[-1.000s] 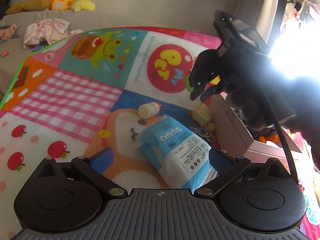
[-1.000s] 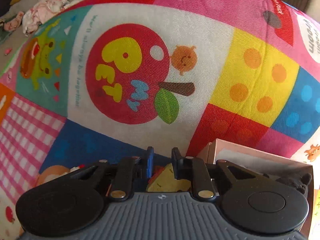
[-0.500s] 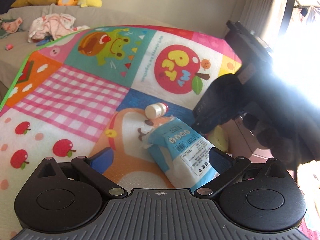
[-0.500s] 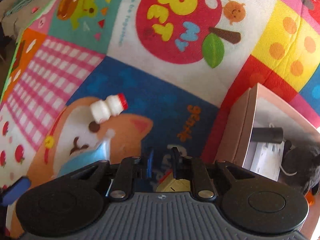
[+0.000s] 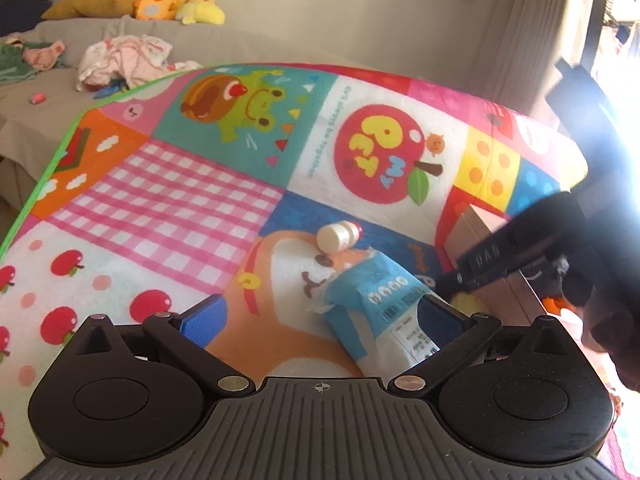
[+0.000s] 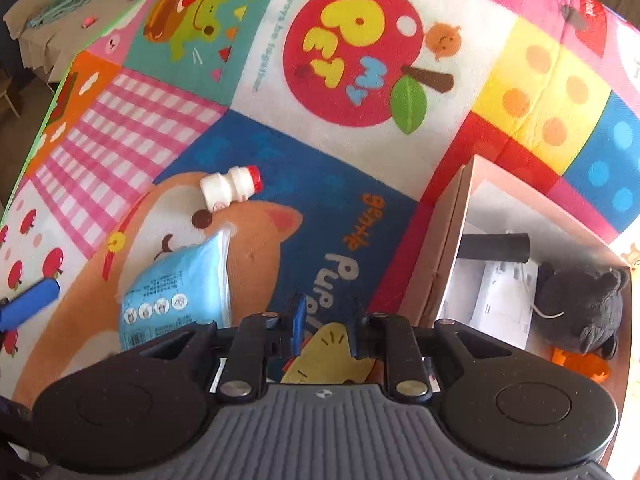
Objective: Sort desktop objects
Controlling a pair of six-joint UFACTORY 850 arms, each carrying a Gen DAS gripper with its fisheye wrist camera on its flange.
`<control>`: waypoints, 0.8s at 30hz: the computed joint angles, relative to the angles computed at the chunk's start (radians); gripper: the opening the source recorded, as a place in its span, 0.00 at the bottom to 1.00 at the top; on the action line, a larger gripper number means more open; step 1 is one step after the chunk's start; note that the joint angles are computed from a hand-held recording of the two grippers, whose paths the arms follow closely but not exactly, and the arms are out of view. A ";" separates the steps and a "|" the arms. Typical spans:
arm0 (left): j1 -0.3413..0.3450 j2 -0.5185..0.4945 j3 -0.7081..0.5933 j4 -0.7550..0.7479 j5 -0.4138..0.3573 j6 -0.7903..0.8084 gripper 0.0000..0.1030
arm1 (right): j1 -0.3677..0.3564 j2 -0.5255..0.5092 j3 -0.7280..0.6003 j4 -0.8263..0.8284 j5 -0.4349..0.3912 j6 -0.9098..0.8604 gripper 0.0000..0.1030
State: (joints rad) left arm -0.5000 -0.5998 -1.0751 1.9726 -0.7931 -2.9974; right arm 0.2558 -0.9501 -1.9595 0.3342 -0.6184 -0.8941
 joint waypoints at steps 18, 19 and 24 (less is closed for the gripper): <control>0.011 -0.007 -0.008 -0.066 0.011 0.002 1.00 | -0.014 -0.065 -0.142 0.282 -0.182 -0.096 0.68; 0.012 -0.007 -0.008 -0.076 0.012 0.001 1.00 | -0.002 -0.097 -0.189 0.275 -0.185 -0.074 0.72; 0.021 -0.006 -0.005 -0.070 0.034 -0.009 1.00 | 0.071 -0.198 -0.307 0.154 -0.081 0.007 0.73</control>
